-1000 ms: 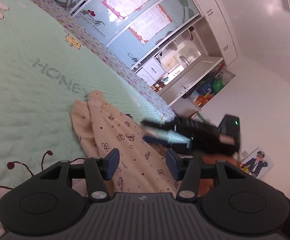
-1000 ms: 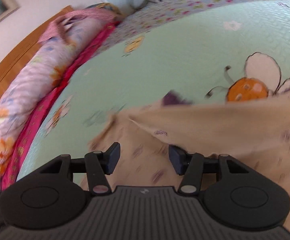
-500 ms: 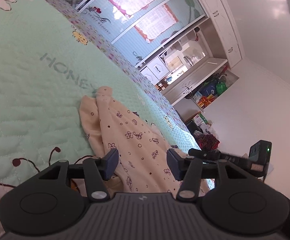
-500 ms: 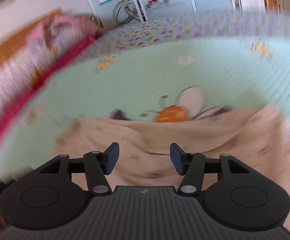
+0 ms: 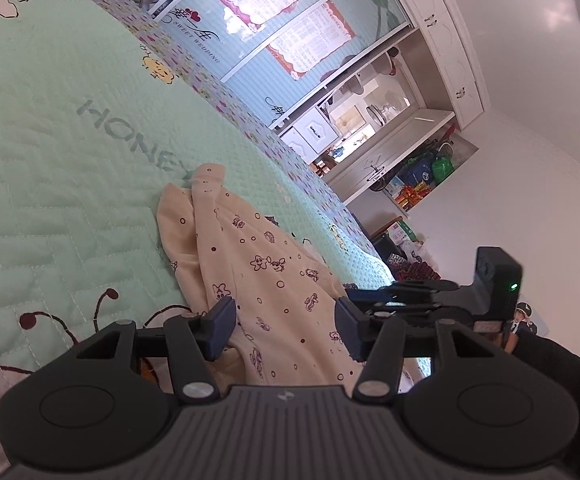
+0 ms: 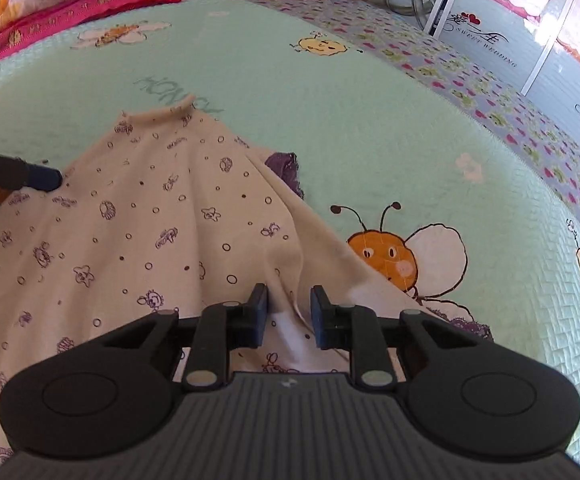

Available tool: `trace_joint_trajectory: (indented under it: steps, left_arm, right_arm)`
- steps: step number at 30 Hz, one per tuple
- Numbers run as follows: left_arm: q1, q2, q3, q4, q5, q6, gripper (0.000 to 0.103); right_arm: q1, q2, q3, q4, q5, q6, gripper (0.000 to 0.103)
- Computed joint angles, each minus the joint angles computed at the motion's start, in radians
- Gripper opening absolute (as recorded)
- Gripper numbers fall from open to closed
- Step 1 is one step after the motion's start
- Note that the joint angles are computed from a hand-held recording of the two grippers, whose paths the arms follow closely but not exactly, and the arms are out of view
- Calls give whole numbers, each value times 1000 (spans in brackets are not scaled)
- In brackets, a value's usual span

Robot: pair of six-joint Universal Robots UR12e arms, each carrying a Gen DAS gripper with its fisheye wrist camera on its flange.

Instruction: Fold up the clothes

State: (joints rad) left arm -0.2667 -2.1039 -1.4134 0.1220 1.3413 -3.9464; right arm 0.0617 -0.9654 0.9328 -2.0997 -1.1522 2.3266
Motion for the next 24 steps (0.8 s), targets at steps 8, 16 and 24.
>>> trace_joint_trajectory:
  steps: [8,16,24]
  left_arm:
    - [1,3,-6,-5,0,12,58]
    - [3,2,-7,-5,-5,9,58]
    - [3,4,-13,-7,-5,11,58]
  right_arm:
    - [-9,21,-45,41,12,19,26]
    - [2,49,-82,28,-27,59,1]
    - [16,126,-228,77,-100,88,13]
